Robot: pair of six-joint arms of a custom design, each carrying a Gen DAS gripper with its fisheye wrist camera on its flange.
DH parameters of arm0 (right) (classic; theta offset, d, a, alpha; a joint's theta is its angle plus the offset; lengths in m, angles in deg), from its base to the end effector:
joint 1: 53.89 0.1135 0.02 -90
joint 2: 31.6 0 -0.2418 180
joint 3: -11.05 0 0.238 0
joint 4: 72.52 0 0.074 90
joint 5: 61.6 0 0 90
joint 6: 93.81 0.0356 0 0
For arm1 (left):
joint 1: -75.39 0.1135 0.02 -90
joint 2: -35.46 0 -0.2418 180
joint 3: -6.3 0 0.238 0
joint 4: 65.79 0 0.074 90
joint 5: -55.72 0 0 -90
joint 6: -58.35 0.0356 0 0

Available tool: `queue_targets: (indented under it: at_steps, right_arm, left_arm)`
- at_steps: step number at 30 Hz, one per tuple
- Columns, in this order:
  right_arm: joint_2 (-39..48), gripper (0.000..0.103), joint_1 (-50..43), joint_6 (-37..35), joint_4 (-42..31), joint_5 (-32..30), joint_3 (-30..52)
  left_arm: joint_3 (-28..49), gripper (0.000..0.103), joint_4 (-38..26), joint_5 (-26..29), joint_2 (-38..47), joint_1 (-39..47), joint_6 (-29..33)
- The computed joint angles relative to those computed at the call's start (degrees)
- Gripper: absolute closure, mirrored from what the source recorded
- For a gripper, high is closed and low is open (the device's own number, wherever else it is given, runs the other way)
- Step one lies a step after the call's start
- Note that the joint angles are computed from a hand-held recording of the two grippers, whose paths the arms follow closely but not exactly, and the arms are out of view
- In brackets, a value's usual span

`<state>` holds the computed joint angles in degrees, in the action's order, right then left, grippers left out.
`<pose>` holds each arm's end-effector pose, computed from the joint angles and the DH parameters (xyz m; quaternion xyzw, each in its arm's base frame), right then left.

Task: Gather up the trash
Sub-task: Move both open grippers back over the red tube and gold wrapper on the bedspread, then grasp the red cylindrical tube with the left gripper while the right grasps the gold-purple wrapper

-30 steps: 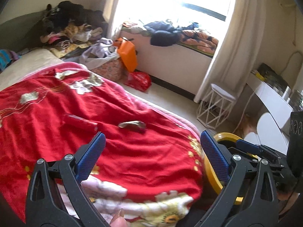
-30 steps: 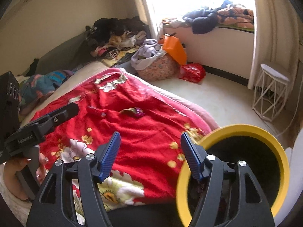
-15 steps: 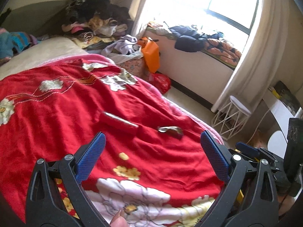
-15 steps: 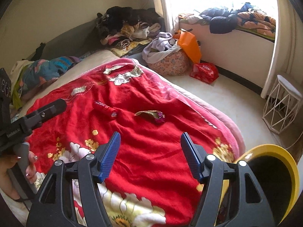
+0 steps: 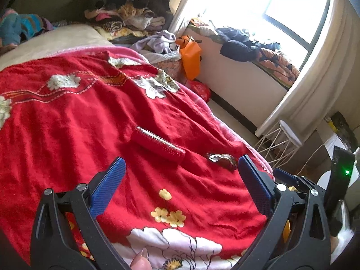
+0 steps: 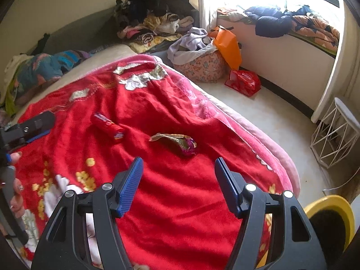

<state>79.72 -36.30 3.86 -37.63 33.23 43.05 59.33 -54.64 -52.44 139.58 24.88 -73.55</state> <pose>0.2203 0.0667 0.0282 -0.0634 0.9191 0.0467 0.3861 0.2064 -0.2331 0.0936 0.0006 0.8972 -0.2026 0.3924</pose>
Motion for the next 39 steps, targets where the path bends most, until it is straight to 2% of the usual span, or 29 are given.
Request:
queue_targets:
  at_steps: [7, 11, 16, 19, 23, 25, 28, 31, 39]
  right_arm:
    - [9.5, 0.040, -0.3, -3.8, -2.4, 1.1, 9.1]
    - [13.7, 0.045, -0.8, -4.8, -4.4, 1.7, 14.0]
    - [18.1, 0.048, -1.3, -5.7, -6.9, 0.9, 19.6]
    - [20.1, 0.054, -1.5, -5.3, -8.6, 0.8, 22.6]
    - [20.9, 0.075, -2.8, -3.5, -9.9, -1.9, 24.5]
    - [20.5, 0.080, -3.4, -2.8, -9.0, -3.7, 23.6]
    - [18.8, 0.082, -4.4, -1.6, -6.5, -6.4, 20.4]
    - [16.7, 0.082, -4.4, -0.7, -2.5, -7.5, 15.5]
    - [12.9, 0.083, -2.1, 3.5, 7.9, -7.6, 2.9]
  left_arm:
    - [3.6, 0.023, 1.7, 5.6, 6.3, 3.7, -1.5]
    - [6.1, 0.032, 1.7, 8.6, 9.8, 5.5, -3.1]
    - [9.6, 0.032, 0.8, 10.8, 13.3, 7.2, -4.3]
    - [11.1, 0.032, 1.0, 12.5, 15.2, 8.6, -6.2]
    - [13.2, 0.039, 1.4, 13.8, 18.0, 10.0, -9.6]
    - [14.1, 0.041, 1.8, 14.8, 19.5, 10.8, -11.4]
    - [15.6, 0.048, 2.1, 16.3, 21.6, 11.8, -14.1]
    - [16.4, 0.061, 1.6, 15.6, 22.7, 11.9, -15.2]
    - [10.9, 0.071, 5.0, 15.0, 19.5, 10.5, -15.2]
